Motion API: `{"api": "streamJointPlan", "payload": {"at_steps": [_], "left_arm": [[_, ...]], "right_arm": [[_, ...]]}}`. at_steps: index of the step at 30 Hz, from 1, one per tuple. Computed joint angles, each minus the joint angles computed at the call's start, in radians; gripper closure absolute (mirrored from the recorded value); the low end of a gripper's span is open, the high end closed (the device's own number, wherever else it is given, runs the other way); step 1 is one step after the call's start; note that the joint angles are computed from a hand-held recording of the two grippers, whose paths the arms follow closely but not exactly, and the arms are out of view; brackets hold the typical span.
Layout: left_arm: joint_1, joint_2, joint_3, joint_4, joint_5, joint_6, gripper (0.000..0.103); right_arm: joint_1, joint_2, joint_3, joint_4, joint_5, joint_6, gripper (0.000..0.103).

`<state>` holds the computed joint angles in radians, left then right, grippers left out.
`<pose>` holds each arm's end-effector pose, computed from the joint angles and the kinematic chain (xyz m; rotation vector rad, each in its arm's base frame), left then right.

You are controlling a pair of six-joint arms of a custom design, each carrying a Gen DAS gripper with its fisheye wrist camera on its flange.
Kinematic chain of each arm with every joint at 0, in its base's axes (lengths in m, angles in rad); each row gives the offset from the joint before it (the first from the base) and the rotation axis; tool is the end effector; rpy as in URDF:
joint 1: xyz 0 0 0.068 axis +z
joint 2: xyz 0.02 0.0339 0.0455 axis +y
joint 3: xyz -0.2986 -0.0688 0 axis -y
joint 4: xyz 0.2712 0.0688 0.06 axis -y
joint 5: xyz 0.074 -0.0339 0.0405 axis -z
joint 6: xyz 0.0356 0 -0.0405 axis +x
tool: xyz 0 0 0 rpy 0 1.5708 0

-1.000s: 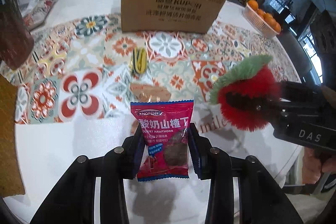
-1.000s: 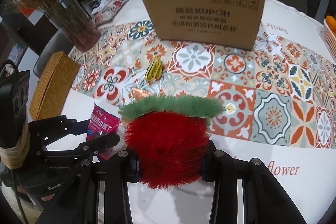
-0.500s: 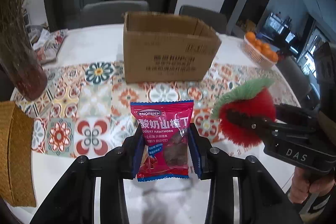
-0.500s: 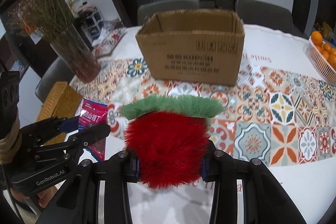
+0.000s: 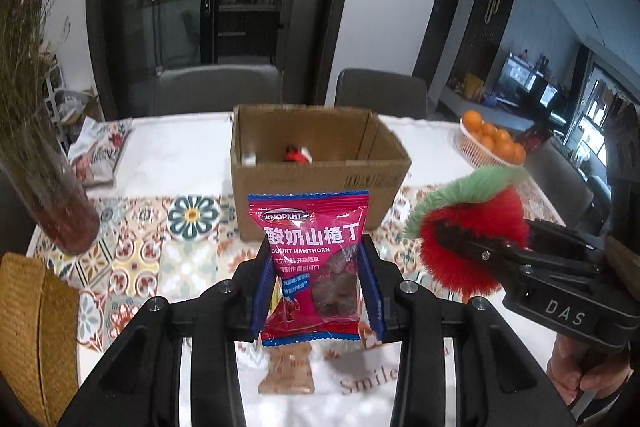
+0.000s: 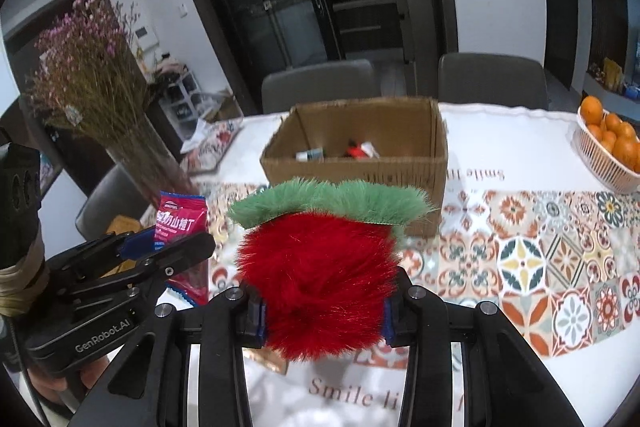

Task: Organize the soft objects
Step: 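Carry the candy packet in the left tool and pompom in the right tool to the box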

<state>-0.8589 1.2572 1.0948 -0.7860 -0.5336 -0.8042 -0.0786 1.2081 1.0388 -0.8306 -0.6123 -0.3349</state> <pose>0.1876 -0.1897 0.3279 -0.1416 2.3447 -0.1253 0.2481 0.0010 0.3193 -0.5280 2.3540 0.5984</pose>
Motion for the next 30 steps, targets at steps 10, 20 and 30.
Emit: {"api": "streamJointPlan", "payload": {"at_steps": [10, 20, 30], "left_arm": [[0.060, 0.050, 0.096, 0.025, -0.019, 0.093, 0.064], [0.143, 0.130, 0.197, 0.070, -0.002, 0.182, 0.064], [0.211, 0.216, 0.294, 0.089, 0.019, 0.272, 0.064]], "right_arm": [[0.012, 0.034, 0.079, 0.097, -0.010, 0.095, 0.063], [0.043, 0.133, 0.179, 0.182, 0.004, 0.164, 0.063], [0.071, 0.254, 0.280, 0.215, 0.020, 0.189, 0.063]]}}
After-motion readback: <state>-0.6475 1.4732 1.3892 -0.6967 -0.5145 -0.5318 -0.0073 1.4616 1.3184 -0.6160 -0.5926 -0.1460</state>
